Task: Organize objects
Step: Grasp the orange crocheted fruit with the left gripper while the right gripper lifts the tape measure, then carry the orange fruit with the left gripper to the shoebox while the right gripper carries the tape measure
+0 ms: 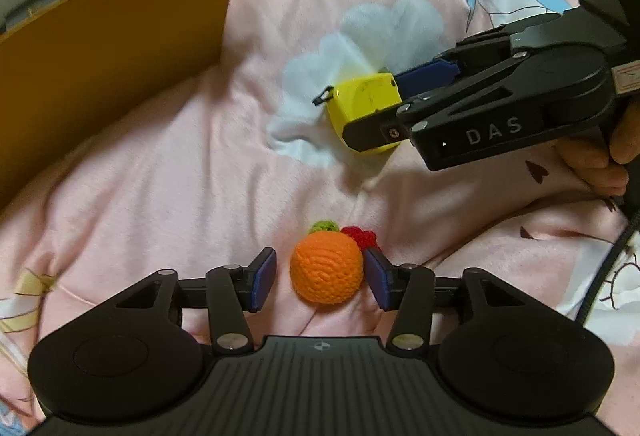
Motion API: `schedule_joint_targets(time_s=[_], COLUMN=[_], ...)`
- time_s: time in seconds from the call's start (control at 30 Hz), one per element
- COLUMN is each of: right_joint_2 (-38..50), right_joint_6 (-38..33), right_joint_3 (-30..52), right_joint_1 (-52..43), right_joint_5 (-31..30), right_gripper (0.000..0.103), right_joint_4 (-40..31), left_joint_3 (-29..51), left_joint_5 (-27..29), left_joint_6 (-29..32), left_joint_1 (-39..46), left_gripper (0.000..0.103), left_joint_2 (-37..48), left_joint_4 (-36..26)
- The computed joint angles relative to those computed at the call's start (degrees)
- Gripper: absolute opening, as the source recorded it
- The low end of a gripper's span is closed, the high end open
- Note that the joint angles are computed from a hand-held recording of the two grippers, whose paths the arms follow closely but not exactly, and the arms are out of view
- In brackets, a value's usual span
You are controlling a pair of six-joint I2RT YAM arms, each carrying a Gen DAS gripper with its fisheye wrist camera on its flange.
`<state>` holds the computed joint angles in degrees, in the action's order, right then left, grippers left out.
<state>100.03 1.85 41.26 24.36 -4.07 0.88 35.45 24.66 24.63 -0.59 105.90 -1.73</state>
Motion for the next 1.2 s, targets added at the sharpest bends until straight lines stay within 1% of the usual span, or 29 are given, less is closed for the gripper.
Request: schedule_joint_targets(time_s=[0.03, 0.1, 0.33, 0.53, 0.67, 0.7, 0.83, 0.9, 1.03, 1.1, 1.13, 1.2], right_joint_2=[0.0, 0.0, 0.2, -1.2, -4.2, -5.3, -10.0, -12.2, -13.8, -13.3, -12.6, -10.9], right_joint_6=[0.0, -0.1, -0.5, -0.9, -1.4, -1.7, -3.3, -4.8, -7.5, -9.0, -10.0, -12.0], right_joint_3=[0.0, 0.1, 0.4, 0.0, -0.7, -0.7, 0.1, 1.4, 5.5, 8.3, 10.0, 13.1], right_joint_1=[0.0, 0.0, -0.1, 0.5, 1.3, 1.5, 2.2, 2.8, 3.5, 3.9, 4.2, 5.0], right_joint_5=[0.0, 0.0, 0.2, 0.7, 0.7, 0.8, 0.0, -0.1, -0.8, -1.4, -1.4, -0.6], right_gripper=[0.06, 0.06, 0.06, 0.059, 0.059, 0.059, 0.059, 0.059, 0.059, 0.059, 0.059, 0.059], right_joint_4=[0.0, -0.1, -0.2, -0.4, -0.9, -1.1, -3.2, -4.2, -5.6, -6.1, -6.2, -5.9], left_joint_3=[0.3, 0.6, -2.8, -6.8, -8.6, -8.7, -8.8, -8.1, -5.4, -3.7, -2.4, -0.4], left_joint_5=[0.6, 1.8, 1.5, 4.0, 5.1, 5.0, 6.3, 5.8, 4.9, 3.2, 1.5, -0.5], left_joint_6=[-0.4, -0.4, -2.0, -5.3, -8.3, -9.7, -12.3, -13.5, -16.6, -17.8, -18.5, -20.1], left_joint_1=[0.2, 0.5, 0.5, 4.8, 7.3, 7.1, 9.3, 9.8, 10.4, 10.1, 9.5, 9.0], left_gripper=[0.056, 0.047, 0.046, 0.046, 0.046, 0.046, 0.046, 0.046, 0.046, 0.046, 0.046, 0.046], left_joint_2=[0.7, 1.2, -2.0, -8.9, -13.9, -14.0, -19.1, -21.5, -24.3, -24.5, -24.0, -22.7], left_joint_4=[0.0, -0.5, 2.5, 5.0, 6.8, 8.3, 8.6, 8.4, 8.4, 9.3, 9.8, 10.8])
